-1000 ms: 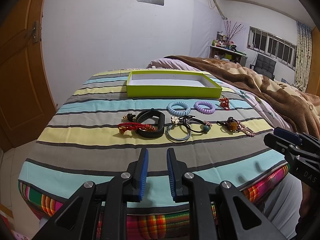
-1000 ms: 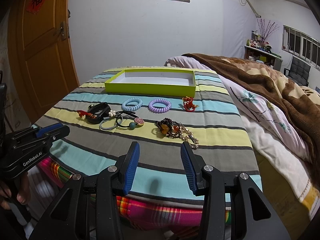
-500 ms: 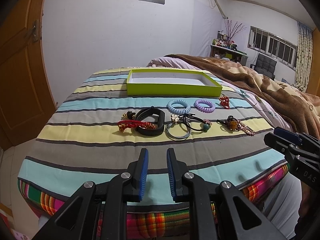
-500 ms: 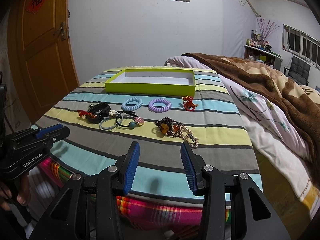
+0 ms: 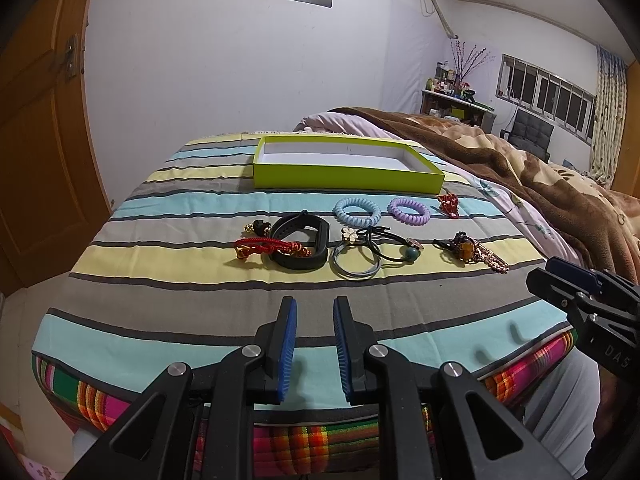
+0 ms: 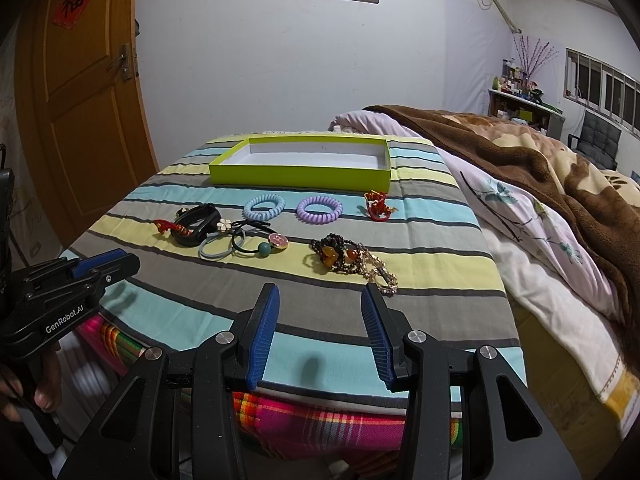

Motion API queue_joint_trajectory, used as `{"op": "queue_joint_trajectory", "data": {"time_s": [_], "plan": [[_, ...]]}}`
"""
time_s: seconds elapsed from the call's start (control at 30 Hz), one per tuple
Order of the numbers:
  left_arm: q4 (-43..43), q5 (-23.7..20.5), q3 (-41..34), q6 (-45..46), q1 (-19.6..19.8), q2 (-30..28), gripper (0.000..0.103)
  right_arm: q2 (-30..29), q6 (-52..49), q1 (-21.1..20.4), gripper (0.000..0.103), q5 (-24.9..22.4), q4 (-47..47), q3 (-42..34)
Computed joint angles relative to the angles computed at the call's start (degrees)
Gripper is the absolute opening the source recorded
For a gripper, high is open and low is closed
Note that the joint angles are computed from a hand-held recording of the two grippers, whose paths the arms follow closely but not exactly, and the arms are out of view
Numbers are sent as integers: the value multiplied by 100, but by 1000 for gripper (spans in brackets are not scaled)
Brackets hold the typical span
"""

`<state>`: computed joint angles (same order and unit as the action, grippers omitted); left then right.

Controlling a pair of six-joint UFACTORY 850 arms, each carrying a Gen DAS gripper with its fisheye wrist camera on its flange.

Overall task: Organize jewelry
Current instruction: 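Move left gripper to the black band while right gripper grasps the gold wire pendant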

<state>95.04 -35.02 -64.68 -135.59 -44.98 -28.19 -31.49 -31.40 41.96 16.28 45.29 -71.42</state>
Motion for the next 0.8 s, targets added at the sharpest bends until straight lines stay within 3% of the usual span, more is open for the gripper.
{"op": "queue_joint_trajectory", "data": {"time_s": [0.43, 0.8], "plan": [[170, 111, -1, -145, 87, -2, 18, -65, 10, -39, 44, -83, 5, -62], [-199, 362, -323, 493, 537, -136, 18, -429, -1031, -291, 44, -571, 994, -598]]}}
